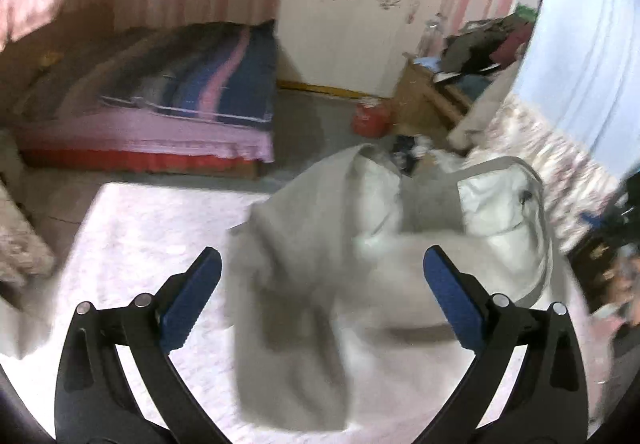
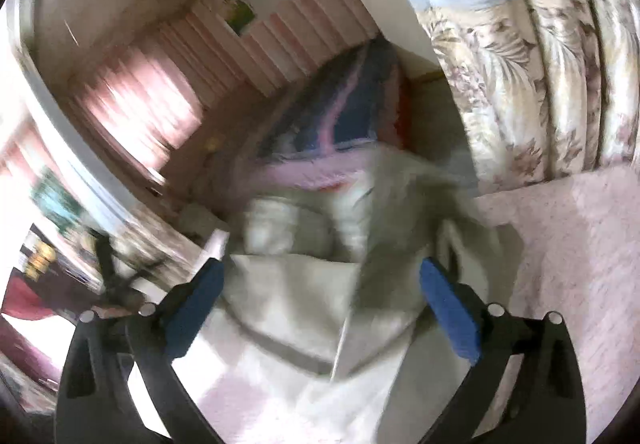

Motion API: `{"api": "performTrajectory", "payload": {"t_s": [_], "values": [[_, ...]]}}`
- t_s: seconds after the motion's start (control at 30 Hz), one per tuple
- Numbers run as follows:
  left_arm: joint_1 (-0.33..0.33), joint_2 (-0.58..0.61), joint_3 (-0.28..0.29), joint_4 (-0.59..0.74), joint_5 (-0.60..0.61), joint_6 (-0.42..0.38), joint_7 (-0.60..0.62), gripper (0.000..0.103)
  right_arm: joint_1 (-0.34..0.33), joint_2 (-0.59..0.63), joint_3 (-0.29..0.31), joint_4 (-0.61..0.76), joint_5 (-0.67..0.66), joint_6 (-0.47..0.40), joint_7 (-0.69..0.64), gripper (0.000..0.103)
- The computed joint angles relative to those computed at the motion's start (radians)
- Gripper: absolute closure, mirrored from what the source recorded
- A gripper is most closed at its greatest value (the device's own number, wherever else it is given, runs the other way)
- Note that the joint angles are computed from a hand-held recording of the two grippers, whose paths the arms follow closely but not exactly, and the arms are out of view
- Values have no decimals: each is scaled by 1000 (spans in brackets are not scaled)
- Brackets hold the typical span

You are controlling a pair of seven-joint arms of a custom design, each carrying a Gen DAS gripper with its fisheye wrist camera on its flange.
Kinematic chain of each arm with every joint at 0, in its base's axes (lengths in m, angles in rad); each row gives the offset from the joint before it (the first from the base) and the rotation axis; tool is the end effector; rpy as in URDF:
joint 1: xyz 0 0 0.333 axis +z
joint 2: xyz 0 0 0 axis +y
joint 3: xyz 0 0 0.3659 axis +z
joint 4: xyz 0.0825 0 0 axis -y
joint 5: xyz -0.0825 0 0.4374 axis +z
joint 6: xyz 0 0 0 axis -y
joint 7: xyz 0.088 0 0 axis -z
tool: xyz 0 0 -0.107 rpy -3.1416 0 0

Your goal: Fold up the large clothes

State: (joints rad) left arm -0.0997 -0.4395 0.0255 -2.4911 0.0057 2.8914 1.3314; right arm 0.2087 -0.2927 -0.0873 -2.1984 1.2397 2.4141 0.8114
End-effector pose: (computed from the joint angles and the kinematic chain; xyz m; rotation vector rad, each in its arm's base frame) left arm 0.4821 -0.0348 0.5641 -1.9082 1.6205 -0.9098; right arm 0.5400 0.0665 0.5936 -1.4960 1.3598 0.1044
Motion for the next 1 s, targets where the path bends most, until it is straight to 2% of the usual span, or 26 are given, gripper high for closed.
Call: {"api": "performTrajectory", "payload": {"t_s": [0.03, 0.07, 0.13, 0.23, 0.3, 0.37, 0.4, 0.47, 0.53, 0.57, 0.6, 0.63, 0.67, 0.7, 0.73, 0.77, 0.8, 0.83, 0.87, 0.9, 1.0], "values": [[17, -14, -14, -22, -4, 3, 5, 3, -10, -24, 13, -27, -13, 59, 17, 3], [24, -30, -18, -54, 20, 8, -17, 3, -26, -61, 50, -77, -81, 172, 45, 3], [72, -63, -58, -134, 61, 22, -67, 3, -36, -102, 86, -164, -186, 308, 65, 3], [123, -95, -91, -232, 107, 47, -138, 3, -56, -165, 117, -309, -317, 385, 123, 3], [109, -100, -72, -283, 111, 67, -159, 3, -52, -194, 122, -404, -356, 437, 143, 3], [86, -90, -48, -311, 114, 96, -156, 3, -9, -218, 69, -453, -341, 429, 135, 3], [59, -75, -22, -322, 104, 133, -147, 3, 29, -219, 39, -466, -319, 430, 120, 3], [35, -47, -6, -321, 96, 179, -149, 3, 117, -233, -9, -489, -260, 478, 65, 3], [-42, -11, 52, -307, 46, 219, -110, 3, 176, -225, -10, -495, -244, 546, 41, 3], [-39, 16, 45, -292, 61, 223, -142, 3, 200, -188, -14, -479, -250, 562, 33, 3], [-26, 24, 26, -285, 60, 214, -158, 3, 192, -164, 7, -471, -283, 557, 54, 6], [1, 45, -9, -276, 61, 210, -190, 3, 158, -151, 56, -476, -364, 575, 125, 18], [20, 56, -32, -273, 65, 210, -212, 3, 159, -143, 72, -477, -387, 585, 125, 48], [67, 56, -76, -276, 121, 219, -267, 6, 189, -142, 54, -479, -388, 595, 110, 61], [79, 54, -95, -278, 113, 222, -252, 22, 189, -142, 59, -481, -413, 600, 129, 73], [114, 45, -136, -280, 146, 216, -267, 41, 185, -148, 62, -484, -436, 594, 152, 79], [169, 26, -196, -285, 191, 211, -294, 53, 192, -158, 55, -487, -446, 590, 168, 81], [190, 5, -225, -292, 232, 209, -293, 69, 206, -173, 38, -493, -446, 586, 174, 85], [202, -17, -244, -298, 264, 201, -299, 77, 221, -196, 21, -503, -447, 585, 172, 87], [195, -48, -245, -312, 283, 188, -301, 79, 228, -220, 11, -515, -452, 584, 173, 88], [110, -122, -173, -353, 278, 156, -293, 84, 216, -282, 17, -551, -496, 575, 198, 91]]}}
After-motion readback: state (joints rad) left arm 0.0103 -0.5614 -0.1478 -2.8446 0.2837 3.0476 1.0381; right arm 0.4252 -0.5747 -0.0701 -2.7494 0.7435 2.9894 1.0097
